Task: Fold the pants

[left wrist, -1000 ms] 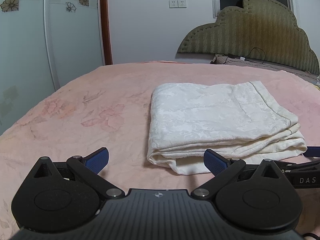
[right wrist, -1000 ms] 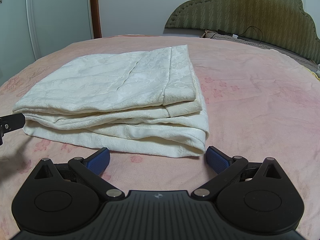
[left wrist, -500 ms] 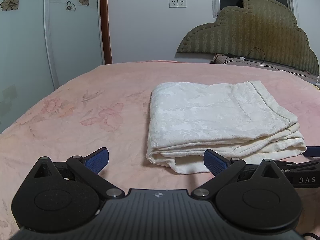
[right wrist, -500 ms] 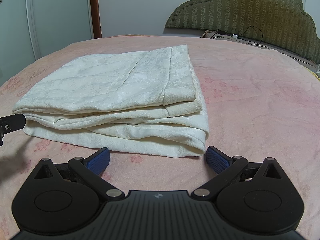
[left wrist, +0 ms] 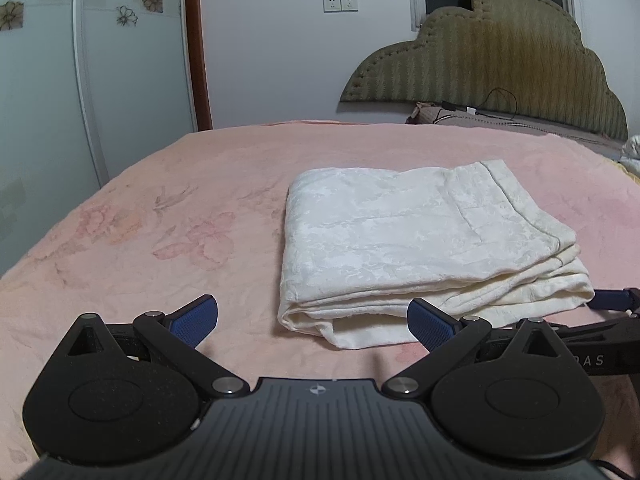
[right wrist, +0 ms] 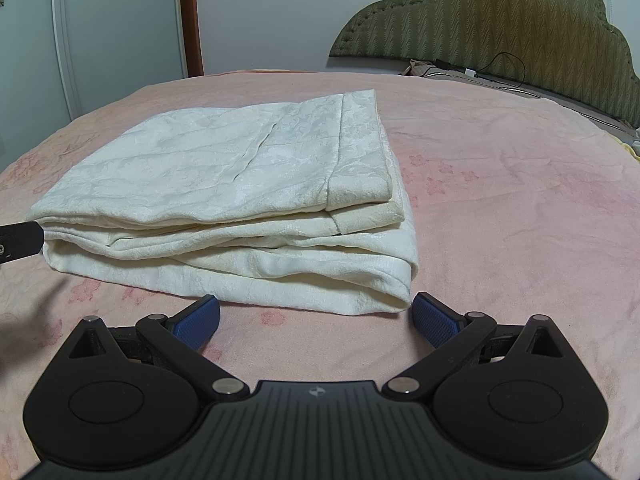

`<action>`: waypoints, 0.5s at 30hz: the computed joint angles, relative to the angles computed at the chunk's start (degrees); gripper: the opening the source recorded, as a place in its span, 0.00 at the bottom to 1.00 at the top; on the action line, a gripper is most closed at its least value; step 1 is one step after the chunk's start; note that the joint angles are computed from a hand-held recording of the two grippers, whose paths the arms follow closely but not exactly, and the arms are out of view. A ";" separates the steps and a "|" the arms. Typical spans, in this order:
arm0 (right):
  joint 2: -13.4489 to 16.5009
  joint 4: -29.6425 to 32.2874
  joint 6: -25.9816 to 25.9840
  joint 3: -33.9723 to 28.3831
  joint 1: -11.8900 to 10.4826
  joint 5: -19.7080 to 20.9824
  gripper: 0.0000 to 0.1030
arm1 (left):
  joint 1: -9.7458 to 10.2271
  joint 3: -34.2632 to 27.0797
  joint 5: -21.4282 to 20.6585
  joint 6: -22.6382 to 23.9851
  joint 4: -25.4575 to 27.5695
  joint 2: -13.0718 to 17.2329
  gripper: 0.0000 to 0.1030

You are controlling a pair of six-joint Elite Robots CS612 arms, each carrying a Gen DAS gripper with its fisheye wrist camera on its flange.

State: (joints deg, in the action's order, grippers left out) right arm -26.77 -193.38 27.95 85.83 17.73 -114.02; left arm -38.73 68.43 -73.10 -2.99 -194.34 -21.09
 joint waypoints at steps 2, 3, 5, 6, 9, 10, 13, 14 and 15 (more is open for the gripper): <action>0.00 0.00 0.00 0.01 0.01 -0.01 1.00 | -0.02 0.00 0.27 -0.20 0.27 -0.03 0.99; 0.00 0.00 0.00 0.01 0.01 -0.01 1.00 | 0.00 -0.03 0.23 -0.39 0.61 -0.05 0.99; 0.00 -0.01 0.01 0.02 0.02 -0.02 1.00 | 0.06 -0.04 0.04 -0.66 1.07 -0.08 0.99; -0.01 -0.02 0.06 0.03 0.01 -0.03 1.00 | 0.05 -0.04 0.12 -0.69 1.12 -0.06 0.99; 0.03 0.16 0.23 -0.12 0.05 -0.14 1.00 | -0.05 0.02 0.35 0.02 0.95 -0.01 0.99; 0.00 0.47 0.44 -0.20 0.12 -0.34 1.00 | -0.07 0.08 0.34 0.35 0.91 -0.03 0.99; -0.81 3.81 1.67 -0.28 0.49 -0.98 1.00 | -0.09 0.19 0.21 0.85 0.67 -0.07 0.99; -1.00 4.47 2.27 -0.22 0.67 -1.34 1.00 | -0.09 0.21 0.24 0.81 0.64 -0.07 0.99; -1.20 4.89 3.07 -0.05 0.86 -1.68 1.00 | -0.09 0.21 0.28 0.67 0.66 -0.08 0.99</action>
